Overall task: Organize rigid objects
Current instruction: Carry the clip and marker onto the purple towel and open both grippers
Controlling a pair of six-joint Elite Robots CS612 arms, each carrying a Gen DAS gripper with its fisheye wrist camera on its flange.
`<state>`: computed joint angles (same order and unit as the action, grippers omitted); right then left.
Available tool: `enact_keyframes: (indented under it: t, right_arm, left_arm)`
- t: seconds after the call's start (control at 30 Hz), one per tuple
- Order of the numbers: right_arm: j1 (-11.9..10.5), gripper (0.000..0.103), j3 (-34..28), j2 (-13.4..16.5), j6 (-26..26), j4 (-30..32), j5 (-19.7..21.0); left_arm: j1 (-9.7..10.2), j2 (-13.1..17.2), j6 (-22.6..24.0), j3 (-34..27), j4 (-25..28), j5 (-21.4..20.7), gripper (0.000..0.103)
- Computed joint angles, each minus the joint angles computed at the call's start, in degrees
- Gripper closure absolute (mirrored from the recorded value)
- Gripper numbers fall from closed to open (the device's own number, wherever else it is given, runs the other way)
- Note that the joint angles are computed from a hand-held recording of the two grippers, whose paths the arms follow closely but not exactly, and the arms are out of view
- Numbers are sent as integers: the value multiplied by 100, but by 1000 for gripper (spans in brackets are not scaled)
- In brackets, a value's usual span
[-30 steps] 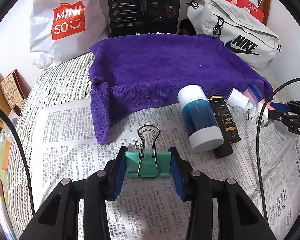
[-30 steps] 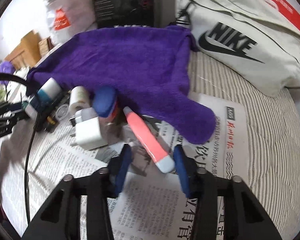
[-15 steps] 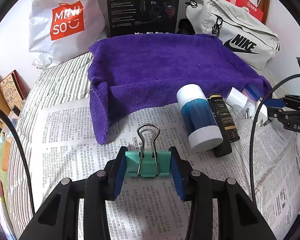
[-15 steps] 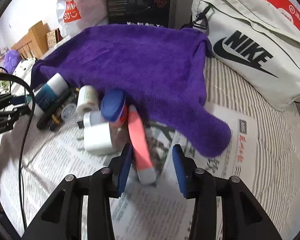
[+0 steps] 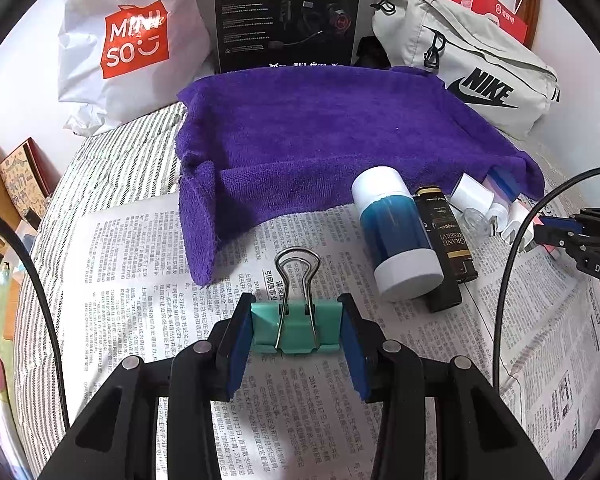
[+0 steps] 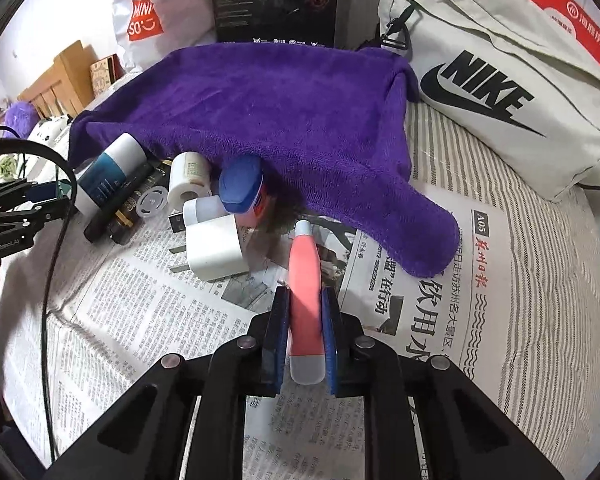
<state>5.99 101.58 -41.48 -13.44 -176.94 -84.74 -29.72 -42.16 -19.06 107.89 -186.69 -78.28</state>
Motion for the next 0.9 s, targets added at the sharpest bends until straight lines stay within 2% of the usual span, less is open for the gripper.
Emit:
enact_keyframes:
  t: [0.23,0.37,0.67,0.9]
  right_arm:
    - [16,88,-29,35,26,-78,-43]
    - [-81,88,41,-90,187,174,247]
    - [-145,88,365,-373,313,-87,362]
    - [-126,88,243,-425,356,-135,388]
  left_arm:
    - [-4,12,-56,-17,-7,17,64]
    - [23,-35,-108,11,35,-126,64]
    - [37,-196,-176,211,-187,-315,64]
    - [24,-355,-196,326,-325,-258,64]
